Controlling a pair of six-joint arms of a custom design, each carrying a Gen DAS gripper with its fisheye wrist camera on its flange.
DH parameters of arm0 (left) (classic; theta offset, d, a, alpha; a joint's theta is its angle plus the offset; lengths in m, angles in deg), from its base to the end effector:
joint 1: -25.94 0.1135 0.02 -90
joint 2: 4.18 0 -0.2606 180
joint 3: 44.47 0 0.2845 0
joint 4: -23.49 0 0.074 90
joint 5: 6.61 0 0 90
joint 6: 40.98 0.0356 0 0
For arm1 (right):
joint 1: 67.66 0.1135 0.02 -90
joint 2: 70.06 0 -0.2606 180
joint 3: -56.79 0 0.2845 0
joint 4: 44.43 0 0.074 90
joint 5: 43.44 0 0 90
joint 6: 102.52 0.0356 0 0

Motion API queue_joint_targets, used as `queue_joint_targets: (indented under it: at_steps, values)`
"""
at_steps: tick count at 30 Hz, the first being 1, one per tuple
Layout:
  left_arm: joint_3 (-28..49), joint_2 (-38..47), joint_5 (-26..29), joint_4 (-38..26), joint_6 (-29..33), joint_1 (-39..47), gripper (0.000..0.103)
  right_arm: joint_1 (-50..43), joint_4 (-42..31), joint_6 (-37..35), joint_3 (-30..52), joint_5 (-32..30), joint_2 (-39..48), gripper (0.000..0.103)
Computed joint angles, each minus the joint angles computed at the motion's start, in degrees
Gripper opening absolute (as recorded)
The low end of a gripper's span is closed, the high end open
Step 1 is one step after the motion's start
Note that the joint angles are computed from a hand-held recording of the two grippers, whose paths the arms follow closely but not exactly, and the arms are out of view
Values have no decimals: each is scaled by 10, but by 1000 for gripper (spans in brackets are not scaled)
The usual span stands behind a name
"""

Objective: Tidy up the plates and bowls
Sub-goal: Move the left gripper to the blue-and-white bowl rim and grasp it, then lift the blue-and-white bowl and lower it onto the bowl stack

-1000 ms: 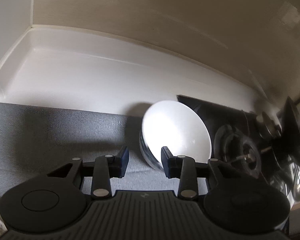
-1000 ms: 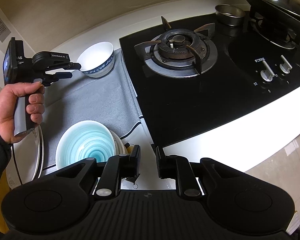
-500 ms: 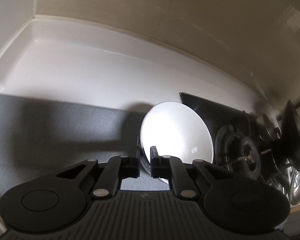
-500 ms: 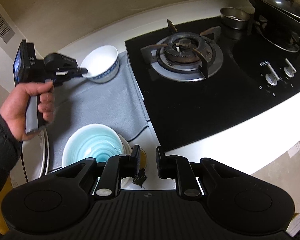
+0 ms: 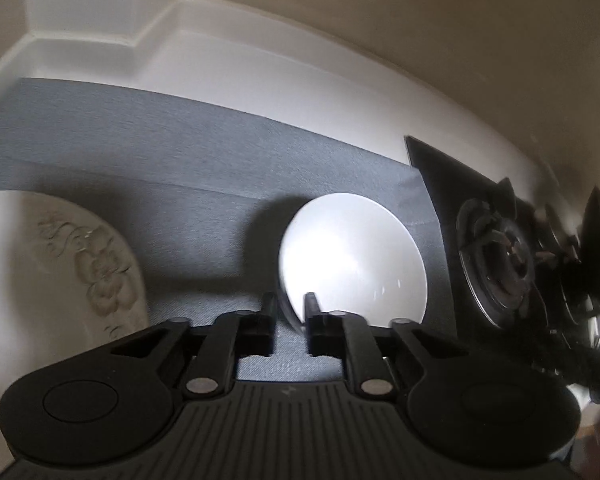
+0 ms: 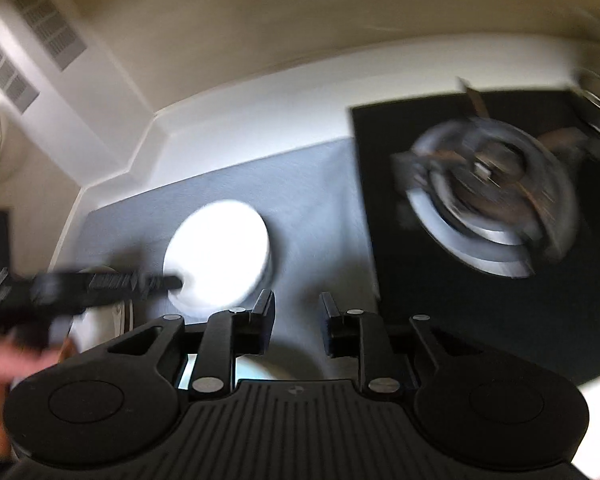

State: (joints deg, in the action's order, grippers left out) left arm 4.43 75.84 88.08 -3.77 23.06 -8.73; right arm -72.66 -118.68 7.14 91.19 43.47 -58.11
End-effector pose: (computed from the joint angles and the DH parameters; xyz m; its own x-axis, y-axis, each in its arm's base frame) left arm 0.2252 -0.1593 0.1299 -0.8933 0.0874 -0.4409 0.2349 0.9271 -0.2921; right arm 0.0955 -0.0064 0.1900 -0.7191 0.4001 -0.5681 0.3141 0.9165 0.2479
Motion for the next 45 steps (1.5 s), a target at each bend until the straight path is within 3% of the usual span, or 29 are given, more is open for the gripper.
queue_joint_targets:
  at_steps: [2, 7, 15, 20, 22, 24, 32, 37, 45]
  values:
    - [-12, -18, -24, -2, -17, -12, 28, -17, 98, -53, -5, -20, 99, 36]
    - [-17, -31, -84, 6, -44, -42, 29, -34, 265, -133, 3, -60, 292, 37]
    - [-6, 6, -152, 29, -87, -95, 29, -35, 343, -222, 10, -95, 416, 37]
    - [-11, 19, -175, 34, -120, -124, 20, -46, 366, -254, 3, -115, 449, 37]
    - [-15, 22, -185, 41, -123, -134, 17, -52, 371, -260, -1, -129, 450, 33]
    - [-12, 25, -195, 36, -125, -142, 17, -53, 374, -266, -3, -140, 450, 19]
    - [-12, -2, -218, 17, -138, -162, 16, -55, 353, -265, -14, -142, 408, 17]
    - [-12, -55, -242, -19, -153, -187, 15, -68, 278, -266, -3, -151, 331, 17]
    - [10, -165, -296, -135, -178, -255, 15, -60, 127, -251, 41, -144, 190, 17]
